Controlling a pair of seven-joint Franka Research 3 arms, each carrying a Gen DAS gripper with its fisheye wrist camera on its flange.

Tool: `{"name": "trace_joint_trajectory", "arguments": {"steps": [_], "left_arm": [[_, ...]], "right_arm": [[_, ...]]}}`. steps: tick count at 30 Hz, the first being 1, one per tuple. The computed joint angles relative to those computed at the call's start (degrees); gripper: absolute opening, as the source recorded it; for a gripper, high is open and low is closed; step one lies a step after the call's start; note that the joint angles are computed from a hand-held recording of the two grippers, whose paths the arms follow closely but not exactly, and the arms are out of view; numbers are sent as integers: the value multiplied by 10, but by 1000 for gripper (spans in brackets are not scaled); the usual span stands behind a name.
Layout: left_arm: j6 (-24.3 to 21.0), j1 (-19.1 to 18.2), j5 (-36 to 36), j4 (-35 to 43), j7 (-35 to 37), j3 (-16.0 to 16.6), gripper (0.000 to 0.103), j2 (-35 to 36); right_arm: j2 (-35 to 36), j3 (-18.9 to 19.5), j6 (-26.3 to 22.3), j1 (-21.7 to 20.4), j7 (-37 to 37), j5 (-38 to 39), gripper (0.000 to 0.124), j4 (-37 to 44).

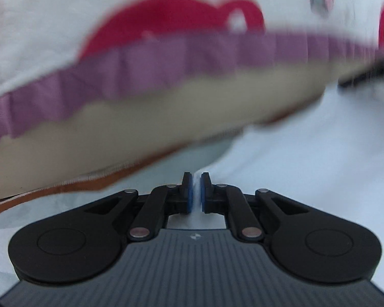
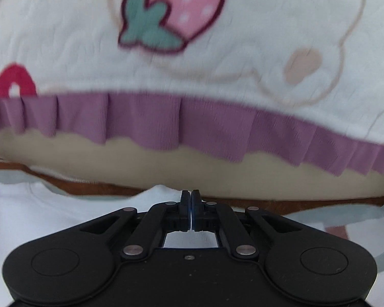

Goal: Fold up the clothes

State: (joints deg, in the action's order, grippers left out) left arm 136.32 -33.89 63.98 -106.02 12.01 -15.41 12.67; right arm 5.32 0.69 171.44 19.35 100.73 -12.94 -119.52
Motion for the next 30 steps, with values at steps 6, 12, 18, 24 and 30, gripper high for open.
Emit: {"name": "trace_joint_trajectory", "arguments": {"steps": [6,12,18,24,30], "left_arm": [[-23,0,-19,14,19,2,11,0],[25,29,-61,-17,-39,-1,51,-43],[-12,43,-209,-57,-3,-35,51,-125],[-57,44,-199,-73,-54,-70,48,-183],[36,29,-206,-164,-153,-99,39,-254]], "right_arm": [[7,-28,-35,13,130,-78,11,14],[20,10,-68,-44,99,91,46,44],[57,60,-60,-37,-77,272,44,90],[20,-56,-77,58,169,2,43,60],[-176,-52,-181,38,17,-4,45,-65]]}}
